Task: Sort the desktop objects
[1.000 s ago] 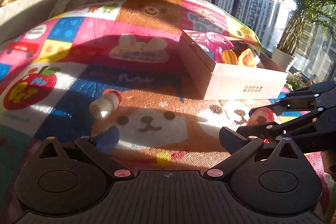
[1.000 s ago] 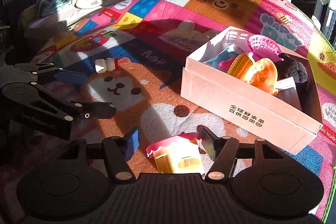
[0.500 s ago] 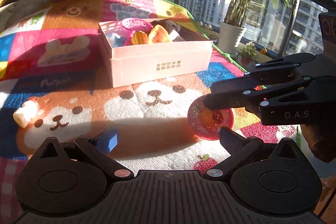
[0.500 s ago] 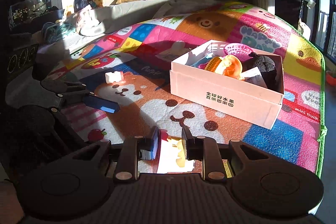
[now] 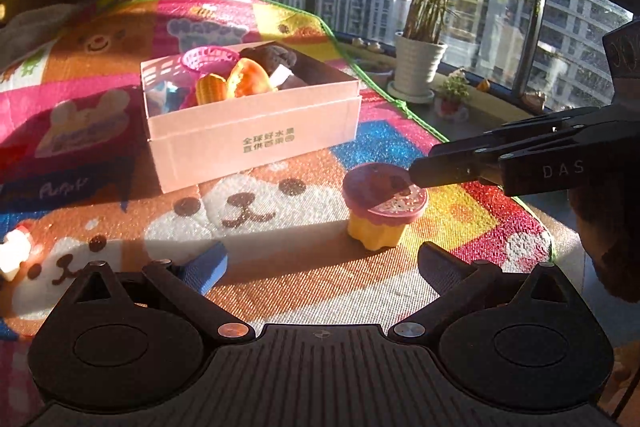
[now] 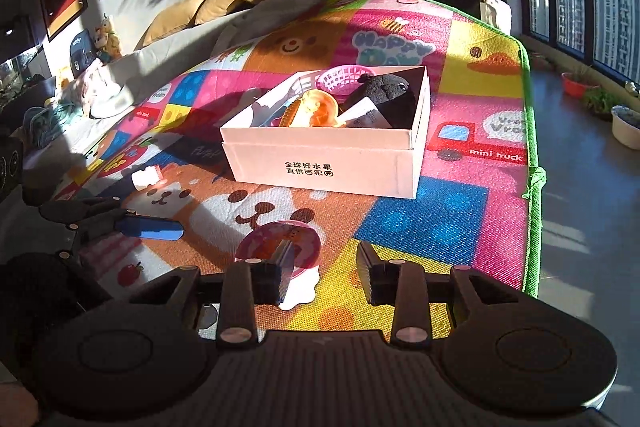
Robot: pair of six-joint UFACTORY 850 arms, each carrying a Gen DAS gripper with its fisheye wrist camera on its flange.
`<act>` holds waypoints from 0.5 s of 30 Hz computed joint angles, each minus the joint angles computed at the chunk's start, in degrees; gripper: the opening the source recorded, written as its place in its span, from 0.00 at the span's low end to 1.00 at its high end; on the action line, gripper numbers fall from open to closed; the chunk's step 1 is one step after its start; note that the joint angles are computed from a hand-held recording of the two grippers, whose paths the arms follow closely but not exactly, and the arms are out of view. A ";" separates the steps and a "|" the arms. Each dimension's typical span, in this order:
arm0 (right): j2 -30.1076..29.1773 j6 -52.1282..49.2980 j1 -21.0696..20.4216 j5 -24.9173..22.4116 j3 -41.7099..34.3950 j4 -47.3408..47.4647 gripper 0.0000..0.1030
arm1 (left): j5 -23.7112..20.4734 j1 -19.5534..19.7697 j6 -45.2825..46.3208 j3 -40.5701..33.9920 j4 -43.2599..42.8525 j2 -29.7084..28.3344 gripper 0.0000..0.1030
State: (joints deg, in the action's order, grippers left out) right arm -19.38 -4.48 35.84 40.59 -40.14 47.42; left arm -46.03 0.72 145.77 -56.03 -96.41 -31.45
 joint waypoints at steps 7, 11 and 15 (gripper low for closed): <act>-6.47 -3.18 5.76 18.74 -4.06 21.55 1.00 | 8.00 1.35 14.39 0.04 -30.29 -0.12 1.00; -7.87 7.06 5.20 19.91 -3.51 17.59 1.00 | 15.87 3.75 4.29 -7.30 -34.73 -3.54 1.00; -9.57 6.18 5.68 20.99 -4.73 18.48 1.00 | 18.13 4.47 0.81 -11.83 -33.43 -6.03 0.95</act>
State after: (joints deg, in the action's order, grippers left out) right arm -28.95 1.70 41.52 61.58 -44.87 65.89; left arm -27.90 5.19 146.59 -67.86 -129.84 -37.48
